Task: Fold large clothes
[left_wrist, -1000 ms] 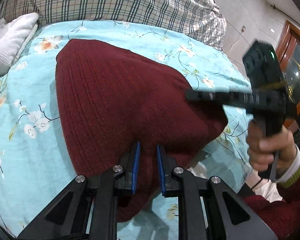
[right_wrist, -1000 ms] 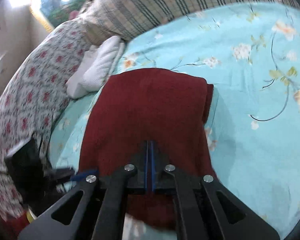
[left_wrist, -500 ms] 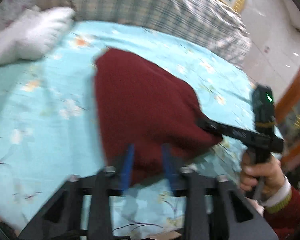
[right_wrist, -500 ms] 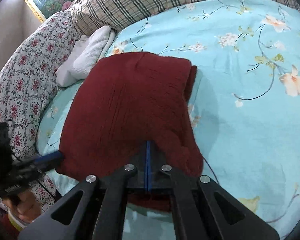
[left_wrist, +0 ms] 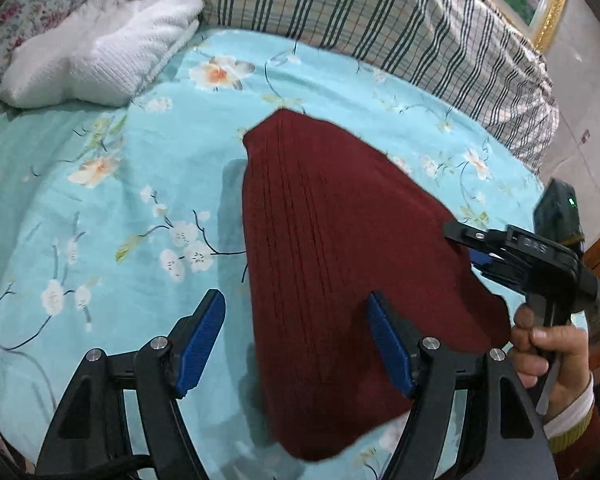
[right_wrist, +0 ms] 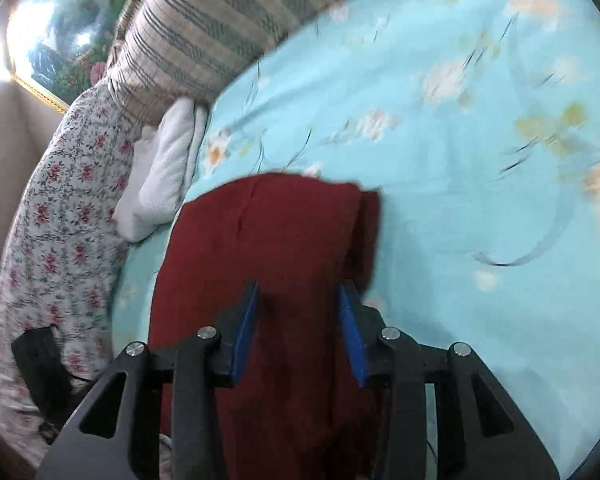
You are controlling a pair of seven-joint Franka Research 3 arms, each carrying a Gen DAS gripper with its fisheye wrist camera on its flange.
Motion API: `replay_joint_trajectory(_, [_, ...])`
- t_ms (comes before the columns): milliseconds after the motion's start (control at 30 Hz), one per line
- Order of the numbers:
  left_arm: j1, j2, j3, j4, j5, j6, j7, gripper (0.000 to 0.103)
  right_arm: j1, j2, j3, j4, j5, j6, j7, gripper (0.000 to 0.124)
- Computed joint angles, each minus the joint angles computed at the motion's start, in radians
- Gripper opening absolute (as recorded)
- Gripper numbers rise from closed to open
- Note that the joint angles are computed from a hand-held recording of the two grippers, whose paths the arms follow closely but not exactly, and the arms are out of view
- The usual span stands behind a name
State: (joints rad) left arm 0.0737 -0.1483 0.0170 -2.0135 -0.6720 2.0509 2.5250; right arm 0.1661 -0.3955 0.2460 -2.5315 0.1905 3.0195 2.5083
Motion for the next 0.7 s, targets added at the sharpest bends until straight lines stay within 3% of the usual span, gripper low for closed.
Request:
replay_joint_trajectory(33, [-0.002, 0.006, -0.004, 0.001, 0.005, 0.0, -0.003, 0.073, 0.009, 0.009, -0.011, 0.008, -0.014, 0.006, -0.001, 0.016])
replay_joint_trajectory(67, [-0.003, 0.004, -0.005, 0.0, 0.006, 0.0, 0.0, 0.073, -0.018, -0.009, 0.004, 0.005, -0.099, 0.009, 0.065, 0.011])
replay_joint_trajectory(100, [-0.003, 0.0, -0.004, -0.002, 0.004, 0.0, 0.005, 0.073, -0.078, -0.04, 0.054, -0.003, -0.178, 0.015, 0.133, 0.01])
replay_joint_trajectory(167, [-0.008, -0.008, -0.006, -0.012, 0.005, 0.004, 0.024, 0.073, -0.209, -0.108, 0.186, -0.012, -0.155, -0.008, 0.132, 0.009])
replay_joint_trajectory(200, [-0.011, -0.008, -0.008, -0.015, 0.009, 0.007, 0.026, 0.074, -0.235, -0.12, 0.21, -0.008, -0.172, -0.043, 0.147, 0.009])
replay_joint_trajectory(267, [-0.018, -0.01, -0.014, -0.029, 0.026, 0.009, 0.024, 0.074, -0.228, -0.093, 0.206, 0.007, -0.205, -0.119, 0.154, 0.009])
replay_joint_trajectory(367, [-0.024, -0.014, -0.015, -0.043, 0.025, 0.015, 0.019, 0.074, -0.195, -0.06, 0.176, 0.001, -0.223, -0.121, 0.189, 0.013])
replay_joint_trajectory(500, [-0.03, -0.019, -0.012, -0.047, 0.031, 0.029, 0.022, 0.074, -0.287, -0.186, 0.275, 0.048, -0.394, -0.286, 0.316, 0.017])
replay_joint_trajectory(567, [-0.03, -0.016, -0.009, -0.043, 0.03, 0.023, 0.018, 0.074, -0.271, -0.213, 0.277, 0.058, -0.45, -0.266, 0.318, 0.017])
replay_joint_trajectory(633, [-0.032, -0.019, -0.011, -0.049, 0.028, 0.034, 0.018, 0.074, -0.186, -0.155, 0.228, 0.08, -0.446, -0.244, 0.245, 0.017])
replay_joint_trajectory(700, [-0.034, -0.027, -0.012, -0.064, 0.028, 0.051, 0.022, 0.074, -0.118, -0.087, 0.194, 0.099, -0.422, -0.305, 0.198, 0.017])
